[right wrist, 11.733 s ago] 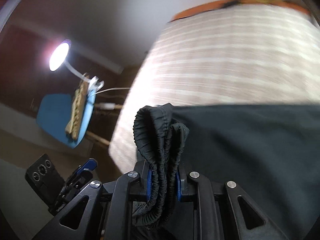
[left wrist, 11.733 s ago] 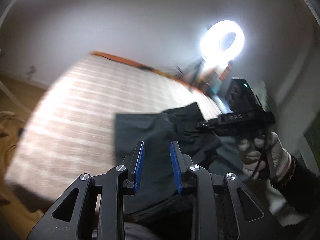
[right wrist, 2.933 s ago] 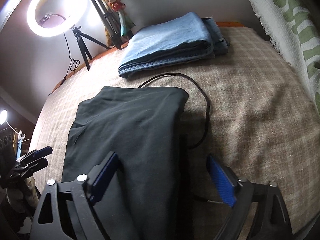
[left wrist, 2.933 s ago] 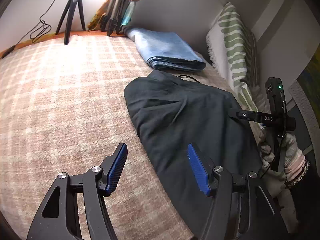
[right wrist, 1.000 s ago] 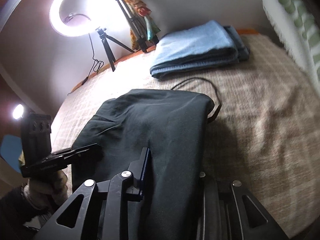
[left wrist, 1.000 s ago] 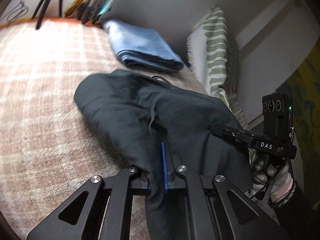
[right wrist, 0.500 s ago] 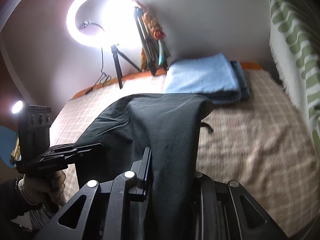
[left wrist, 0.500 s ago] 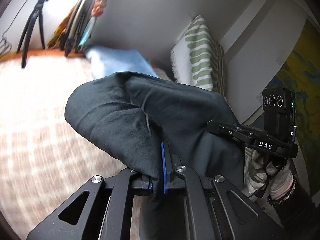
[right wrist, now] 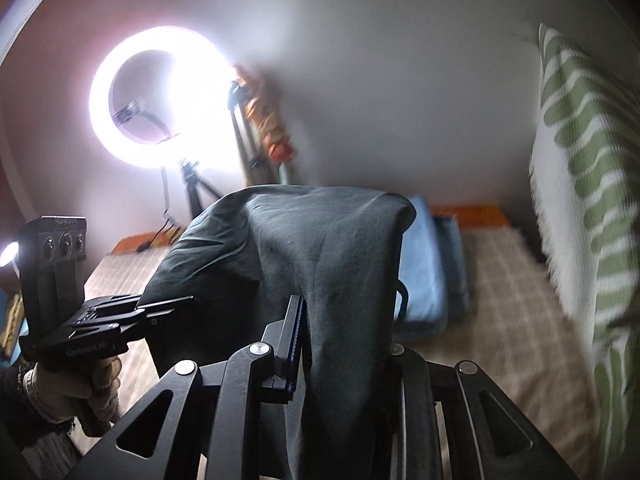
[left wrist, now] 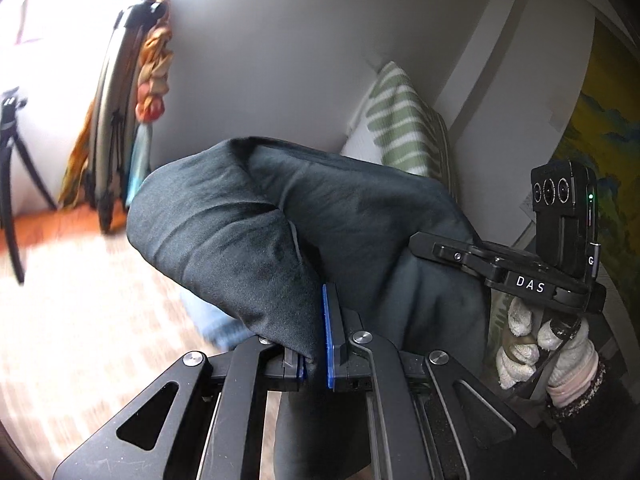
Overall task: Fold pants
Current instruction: 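Lift the folded pants with both grippers and carry them toward the ring light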
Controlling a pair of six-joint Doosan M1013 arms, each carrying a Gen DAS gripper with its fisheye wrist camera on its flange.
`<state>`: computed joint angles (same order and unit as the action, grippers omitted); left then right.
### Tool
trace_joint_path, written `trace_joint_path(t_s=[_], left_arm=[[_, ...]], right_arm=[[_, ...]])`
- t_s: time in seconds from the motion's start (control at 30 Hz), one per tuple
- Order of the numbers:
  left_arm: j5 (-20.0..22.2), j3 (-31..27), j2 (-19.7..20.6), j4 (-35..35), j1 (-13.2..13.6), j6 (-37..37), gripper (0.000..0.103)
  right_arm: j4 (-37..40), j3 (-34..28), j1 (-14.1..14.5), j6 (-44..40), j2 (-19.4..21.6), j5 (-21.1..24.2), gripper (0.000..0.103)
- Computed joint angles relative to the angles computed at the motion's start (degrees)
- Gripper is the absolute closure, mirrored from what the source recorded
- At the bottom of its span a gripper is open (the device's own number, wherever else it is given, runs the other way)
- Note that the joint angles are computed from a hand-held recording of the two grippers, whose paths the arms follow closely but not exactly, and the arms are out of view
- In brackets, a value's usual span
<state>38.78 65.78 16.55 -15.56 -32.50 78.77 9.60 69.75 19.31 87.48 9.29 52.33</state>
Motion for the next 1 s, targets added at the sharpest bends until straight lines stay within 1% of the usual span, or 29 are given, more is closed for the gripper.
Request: trace_joint_path(t_s=[0.13, 0.3, 0.4, 0.5, 0.53, 0.6, 0.67, 0.73, 0.77, 0.8, 0.83, 0.87, 0.9, 0.93, 0.97, 1.0], left_arm=[[1.12, -4.96, 3.48, 1.50, 1.11, 0.04, 0.098], [3.17, -10.52, 7.49, 1.63, 2.50, -0.31, 0.098], [4.04, -12.90, 9.48, 1.99, 3.21, -1.38, 0.098], [5.12, -14.67, 11.14, 4.14, 3.61, -3.81, 0.098], [6.15, -15.49, 11.87, 5.12, 3.71, -4.29, 0.098], [8.77, -17.59, 13.40, 9.22, 3.50, -6.29, 0.098], [11.74, -19.02, 14.49, 13.87, 3.05, -8.27, 0.098], [14.68, -20.17, 15.28, 18.13, 2.56, -10.68, 0.093], [15.38, -20.43, 15.46, 19.33, 2.46, -11.55, 0.092], [15.37, -19.91, 15.20, 20.41, 2.36, -12.59, 0.091], [15.40, -19.53, 14.96, 20.81, 2.30, -13.02, 0.090], [15.57, -19.40, 14.88, 21.01, 2.30, -13.12, 0.089], [15.83, -19.56, 14.92, 20.92, 2.28, -13.00, 0.089], [15.83, -19.29, 14.70, 20.83, 2.27, -12.90, 0.088], [15.96, -19.04, 14.44, 20.95, 2.14, -12.91, 0.079], [16.16, -19.29, 14.47, 21.15, 2.12, -12.91, 0.063]], right_arm=[[-1.19, -5.14, -0.33, -0.48, 4.06, 0.17, 0.082], [-1.61, -10.90, -1.10, -0.76, 8.81, 1.26, 0.082], [-1.05, -13.75, -1.69, -1.80, 11.49, 2.34, 0.082], [-1.11, -15.53, -2.10, -2.53, 13.60, 3.16, 0.082], [-1.29, -16.06, -2.19, -2.48, 14.25, 3.62, 0.082], [-2.75, -17.10, -2.26, -1.80, 15.66, 4.71, 0.082], [-6.77, -17.50, -2.02, 0.72, 16.64, 5.11, 0.085], [-9.89, -18.48, -1.99, 3.43, 17.64, 6.60, 0.084], [-12.43, -18.92, -1.82, 5.57, 18.04, 7.71, 0.077], [-13.84, -18.70, -1.72, 6.59, 17.96, 7.67, 0.073], [-15.24, -18.24, -1.60, 7.40, 17.73, 7.49, 0.071], [-16.25, -18.06, -1.51, 7.90, 17.58, 7.67, 0.065], [-17.89, -18.20, -1.36, 8.83, 17.57, 8.76, 0.056], [-18.88, -17.92, -1.35, 9.69, 17.43, 8.77, 0.050], [-20.15, -17.25, -1.32, 11.09, 16.99, 8.30, 0.036], [-21.11, -16.61, -1.27, 12.34, 16.53, 7.73, 0.030]])
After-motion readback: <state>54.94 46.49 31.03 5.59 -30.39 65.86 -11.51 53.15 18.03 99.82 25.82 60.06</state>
